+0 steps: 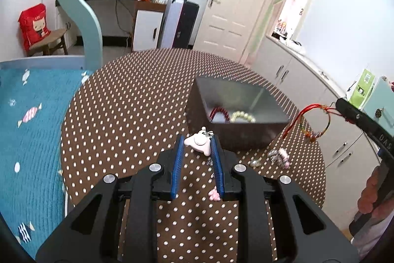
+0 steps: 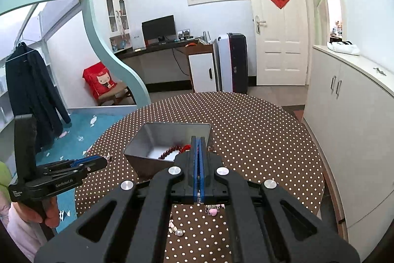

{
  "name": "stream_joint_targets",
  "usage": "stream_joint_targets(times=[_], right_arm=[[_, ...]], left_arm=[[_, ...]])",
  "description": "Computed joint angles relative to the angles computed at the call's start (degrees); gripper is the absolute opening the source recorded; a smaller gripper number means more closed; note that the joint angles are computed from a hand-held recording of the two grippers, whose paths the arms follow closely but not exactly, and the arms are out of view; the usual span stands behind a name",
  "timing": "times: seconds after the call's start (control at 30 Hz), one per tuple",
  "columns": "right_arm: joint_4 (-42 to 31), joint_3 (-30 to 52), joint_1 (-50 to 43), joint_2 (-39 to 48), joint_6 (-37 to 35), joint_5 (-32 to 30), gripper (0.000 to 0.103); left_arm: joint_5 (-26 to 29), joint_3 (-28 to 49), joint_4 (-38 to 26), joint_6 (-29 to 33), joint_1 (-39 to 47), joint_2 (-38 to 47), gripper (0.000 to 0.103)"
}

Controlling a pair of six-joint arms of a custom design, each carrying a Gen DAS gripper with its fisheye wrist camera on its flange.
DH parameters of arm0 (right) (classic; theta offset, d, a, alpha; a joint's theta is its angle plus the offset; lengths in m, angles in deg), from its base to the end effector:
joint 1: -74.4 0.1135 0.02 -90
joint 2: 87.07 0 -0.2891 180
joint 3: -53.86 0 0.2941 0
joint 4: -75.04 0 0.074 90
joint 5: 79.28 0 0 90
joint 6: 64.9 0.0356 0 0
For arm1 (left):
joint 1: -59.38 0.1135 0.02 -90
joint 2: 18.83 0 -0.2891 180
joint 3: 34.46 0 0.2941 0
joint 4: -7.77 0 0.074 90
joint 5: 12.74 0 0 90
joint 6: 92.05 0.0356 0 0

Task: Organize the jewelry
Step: 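Carry the pink charm and red cord over the grey tray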

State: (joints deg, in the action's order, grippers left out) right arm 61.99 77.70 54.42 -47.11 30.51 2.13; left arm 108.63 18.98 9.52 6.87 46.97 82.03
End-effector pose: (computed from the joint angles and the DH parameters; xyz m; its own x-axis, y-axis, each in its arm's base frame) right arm 0.1675 -0.0552 0.1643 -0.4357 0.2576 -0.8624 0.2575 0.9538 0.1548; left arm 0.3343 -0.0925 0.1062 -0.6066 0.2690 -0.7481 0.6406 0.7227 -0.2595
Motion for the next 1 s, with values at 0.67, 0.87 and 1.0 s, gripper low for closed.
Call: stream_joint_targets(times=[0.67, 0.87, 1.0], right_arm=[[11.02, 9.37, 2.22, 17.35, -2.24, -1.46, 0.0], [13.89, 12.24, 2.34, 25.98, -2.24, -3.63, 0.0], [13.49, 14.23, 2.35, 30.98, -2.38, -4.78, 0.0]], left_arm=[[-3.16, 7.88, -1.26, -4.06, -8.16, -4.64, 0.022], [-4.82, 12.05, -2.73, -5.05, -10.9, -0.32, 0.022], [-5.9, 14.89, -4.18, -5.52, -12.22, 3.57, 0.022]])
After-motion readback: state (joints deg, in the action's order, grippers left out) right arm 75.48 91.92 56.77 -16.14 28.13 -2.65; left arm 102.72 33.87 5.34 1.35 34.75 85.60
